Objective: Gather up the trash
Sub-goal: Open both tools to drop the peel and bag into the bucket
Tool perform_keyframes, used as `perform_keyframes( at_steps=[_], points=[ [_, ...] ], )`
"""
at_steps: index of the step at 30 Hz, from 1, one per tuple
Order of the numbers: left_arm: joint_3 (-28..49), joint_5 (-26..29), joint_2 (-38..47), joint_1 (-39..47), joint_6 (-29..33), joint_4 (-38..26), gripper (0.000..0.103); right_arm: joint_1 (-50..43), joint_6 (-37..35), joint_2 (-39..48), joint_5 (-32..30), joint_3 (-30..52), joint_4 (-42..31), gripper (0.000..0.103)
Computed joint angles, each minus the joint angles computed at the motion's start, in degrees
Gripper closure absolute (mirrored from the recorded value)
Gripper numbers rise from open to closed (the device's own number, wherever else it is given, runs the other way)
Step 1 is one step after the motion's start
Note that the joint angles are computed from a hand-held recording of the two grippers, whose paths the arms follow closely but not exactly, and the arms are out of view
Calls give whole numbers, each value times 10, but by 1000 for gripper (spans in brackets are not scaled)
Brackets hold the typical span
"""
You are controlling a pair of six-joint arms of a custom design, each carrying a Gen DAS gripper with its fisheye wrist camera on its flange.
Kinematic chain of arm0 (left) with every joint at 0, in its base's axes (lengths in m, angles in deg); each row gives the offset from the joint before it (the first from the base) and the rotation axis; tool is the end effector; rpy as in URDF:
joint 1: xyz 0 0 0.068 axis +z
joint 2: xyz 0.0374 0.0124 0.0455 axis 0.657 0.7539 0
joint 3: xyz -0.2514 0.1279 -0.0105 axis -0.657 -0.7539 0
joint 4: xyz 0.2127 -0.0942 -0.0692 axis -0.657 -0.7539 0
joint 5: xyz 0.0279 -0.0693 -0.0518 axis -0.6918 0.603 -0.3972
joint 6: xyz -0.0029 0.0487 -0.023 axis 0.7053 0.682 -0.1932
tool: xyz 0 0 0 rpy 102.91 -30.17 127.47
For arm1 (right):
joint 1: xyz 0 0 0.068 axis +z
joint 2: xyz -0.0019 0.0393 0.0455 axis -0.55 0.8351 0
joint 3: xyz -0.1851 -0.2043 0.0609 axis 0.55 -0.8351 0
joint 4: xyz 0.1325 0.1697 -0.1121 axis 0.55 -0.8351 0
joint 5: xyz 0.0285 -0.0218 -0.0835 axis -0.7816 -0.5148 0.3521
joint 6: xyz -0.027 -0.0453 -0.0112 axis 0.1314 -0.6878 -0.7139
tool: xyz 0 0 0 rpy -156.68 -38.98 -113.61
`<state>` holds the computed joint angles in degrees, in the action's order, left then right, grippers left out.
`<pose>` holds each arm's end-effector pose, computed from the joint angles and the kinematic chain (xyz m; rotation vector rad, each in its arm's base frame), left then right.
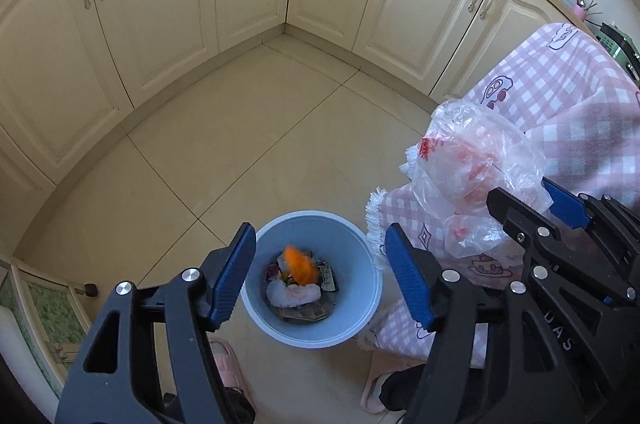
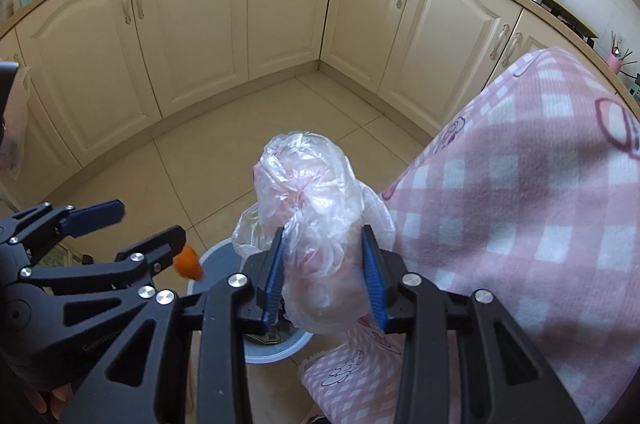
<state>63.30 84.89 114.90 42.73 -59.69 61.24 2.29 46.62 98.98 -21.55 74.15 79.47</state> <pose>0.2691 0.0034 0.0573 -0.1020 2.5616 -0.1798 0.2668 0.1774 0.0910 -0.3657 2.4472 -0.0610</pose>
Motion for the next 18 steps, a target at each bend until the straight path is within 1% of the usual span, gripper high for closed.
perform_keyframes(
  at_steps=[2, 4, 6, 9, 12, 15, 18],
  points=[
    [4, -13, 10, -9, 2, 0, 35, 1, -1, 6, 0, 1, 2, 68],
    [1, -22, 12, -5, 5, 5, 30, 1, -1, 12, 0, 6, 1, 68],
    [0, -27, 15, 2, 7, 6, 28, 1, 2, 18, -8, 9, 1, 68],
    [-4, -28, 15, 14, 12, 5, 27, -4, 4, 32, -25, 24, -10, 68],
    [-10, -35, 13, 24, 18, 11, 23, 0, 9, 49, -35, 34, -14, 68],
    [-13, -29, 12, 41, 25, 12, 20, 3, 13, 61, -41, 47, -25, 67],
    [-19, -42, 7, 44, 30, 19, 17, 6, 22, 77, -45, 62, -33, 66]
  ],
)
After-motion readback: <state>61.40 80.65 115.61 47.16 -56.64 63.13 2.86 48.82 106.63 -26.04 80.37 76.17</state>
